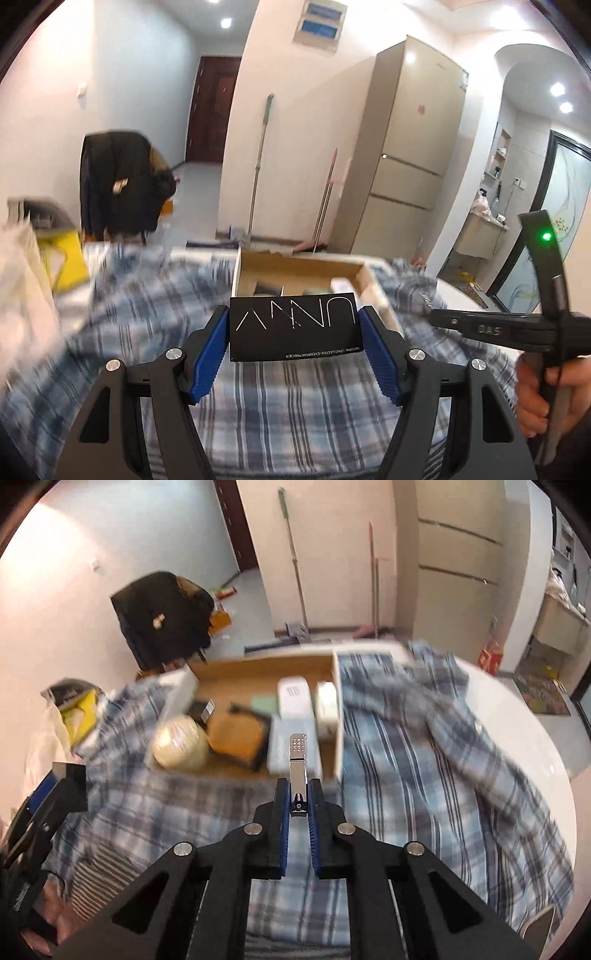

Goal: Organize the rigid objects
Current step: 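Carry the palette and nail clipper over the cardboard box with both tools, then lower the nail clipper into the box and open the right tool while the left tool holds the palette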

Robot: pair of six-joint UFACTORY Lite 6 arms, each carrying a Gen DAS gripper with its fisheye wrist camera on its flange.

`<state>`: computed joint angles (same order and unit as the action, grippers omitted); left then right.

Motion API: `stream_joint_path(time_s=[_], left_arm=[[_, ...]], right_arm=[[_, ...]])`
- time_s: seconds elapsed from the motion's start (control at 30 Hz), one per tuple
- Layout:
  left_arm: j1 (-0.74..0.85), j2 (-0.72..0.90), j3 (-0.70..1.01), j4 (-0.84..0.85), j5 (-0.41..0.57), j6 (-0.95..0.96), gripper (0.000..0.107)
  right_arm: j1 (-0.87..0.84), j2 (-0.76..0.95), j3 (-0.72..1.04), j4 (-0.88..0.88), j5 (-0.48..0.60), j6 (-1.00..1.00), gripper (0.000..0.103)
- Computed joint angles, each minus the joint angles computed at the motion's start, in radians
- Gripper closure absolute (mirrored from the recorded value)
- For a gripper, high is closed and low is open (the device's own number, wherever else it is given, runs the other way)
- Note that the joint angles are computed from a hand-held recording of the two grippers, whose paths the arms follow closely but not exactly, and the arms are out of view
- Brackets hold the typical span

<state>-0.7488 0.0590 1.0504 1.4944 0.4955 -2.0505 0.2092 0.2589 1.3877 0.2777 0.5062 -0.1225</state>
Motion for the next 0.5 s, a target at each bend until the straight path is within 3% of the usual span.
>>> stream_joint_path(time_s=[0.13, 0.23, 0.33, 0.43, 0.5], left_arm=[[0.048, 0.086, 0.251, -0.185, 0.028, 0.314, 0.035], [0.083, 0.210, 0.469, -0.235, 0.028, 0.448, 0.035], [0.129, 0.372, 0.711, -0.402, 0.037, 0.633, 0.035], [0.179, 0.492, 0.829, -0.437, -0.001, 0.655, 0.035], [0.211, 0.523, 0.818, -0.413, -0.063, 0.621, 0.035]], right_arm=[[0.022, 0.101, 0.224, -0.057, 0.033, 0.088, 0.094], [0.031, 0.225, 0.440, -0.083, 0.083, 0.168, 0.094], [0.028, 0.390, 0.669, -0.040, 0.161, 0.178, 0.094], [0.031, 0.565, 0.893, -0.040, 0.229, 0.194, 0.094], [0.039, 0.662, 0.998, -0.068, 0.258, 0.203, 0.094]])
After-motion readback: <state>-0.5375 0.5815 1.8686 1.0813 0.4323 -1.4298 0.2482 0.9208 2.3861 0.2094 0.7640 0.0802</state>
